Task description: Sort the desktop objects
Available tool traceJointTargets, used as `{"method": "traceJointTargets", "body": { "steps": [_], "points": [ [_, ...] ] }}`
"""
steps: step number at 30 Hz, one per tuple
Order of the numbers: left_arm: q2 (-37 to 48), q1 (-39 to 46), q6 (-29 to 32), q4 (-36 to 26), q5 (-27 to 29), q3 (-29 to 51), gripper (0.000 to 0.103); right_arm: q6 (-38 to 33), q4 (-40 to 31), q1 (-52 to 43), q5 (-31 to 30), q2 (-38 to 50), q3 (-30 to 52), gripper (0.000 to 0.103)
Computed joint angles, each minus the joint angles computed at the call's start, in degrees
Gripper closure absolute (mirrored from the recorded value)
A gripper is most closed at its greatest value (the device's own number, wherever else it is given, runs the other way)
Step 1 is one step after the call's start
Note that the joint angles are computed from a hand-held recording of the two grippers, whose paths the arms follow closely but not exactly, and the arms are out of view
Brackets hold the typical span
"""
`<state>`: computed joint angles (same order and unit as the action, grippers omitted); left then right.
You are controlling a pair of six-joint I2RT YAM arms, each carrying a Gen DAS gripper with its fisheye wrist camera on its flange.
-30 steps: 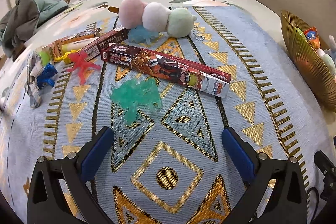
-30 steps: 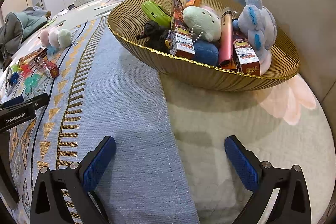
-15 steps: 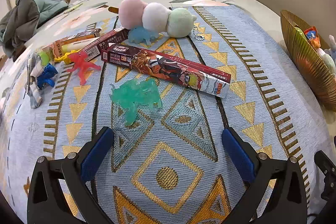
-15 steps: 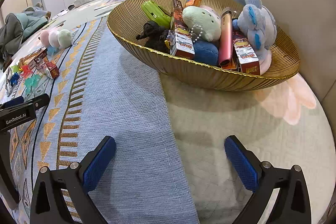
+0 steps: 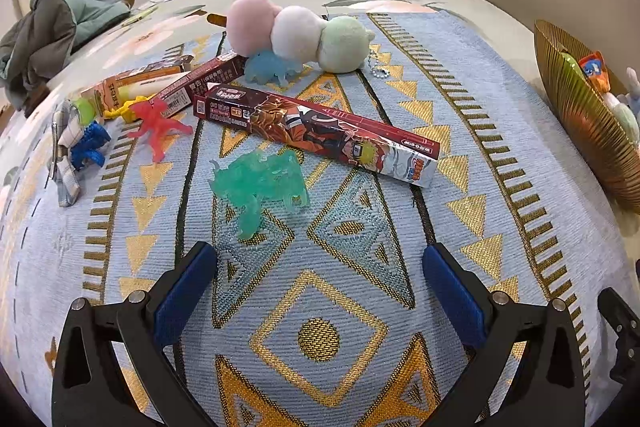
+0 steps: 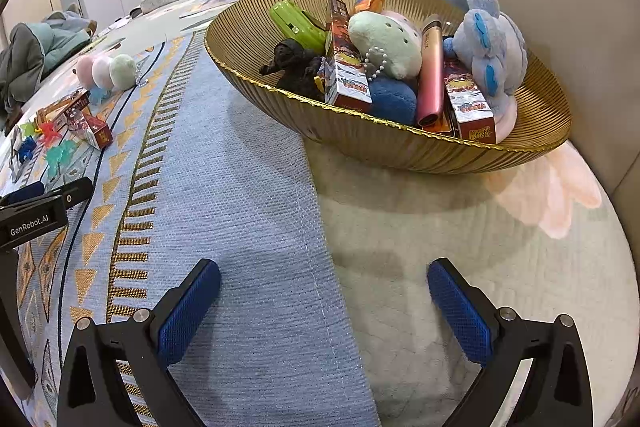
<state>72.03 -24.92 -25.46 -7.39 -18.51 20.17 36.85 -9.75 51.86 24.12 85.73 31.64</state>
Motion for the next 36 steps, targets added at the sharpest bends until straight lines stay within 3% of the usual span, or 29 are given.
{"method": "traceJointTargets", "body": {
  "steps": [10, 36],
  "points": [
    [0.96, 2.77, 2.97, 0.77, 1.56, 0.63, 0.000, -0.21, -0.02, -0.14, -0.01, 0.05, 0.08, 0.000],
    [3.16, 2.37, 2.63, 2.07, 1.13, 1.47, 0.000, -0.51, 0.39, -0.53, -0.20, 0.39, 0.17, 0.000]
  ]
}}
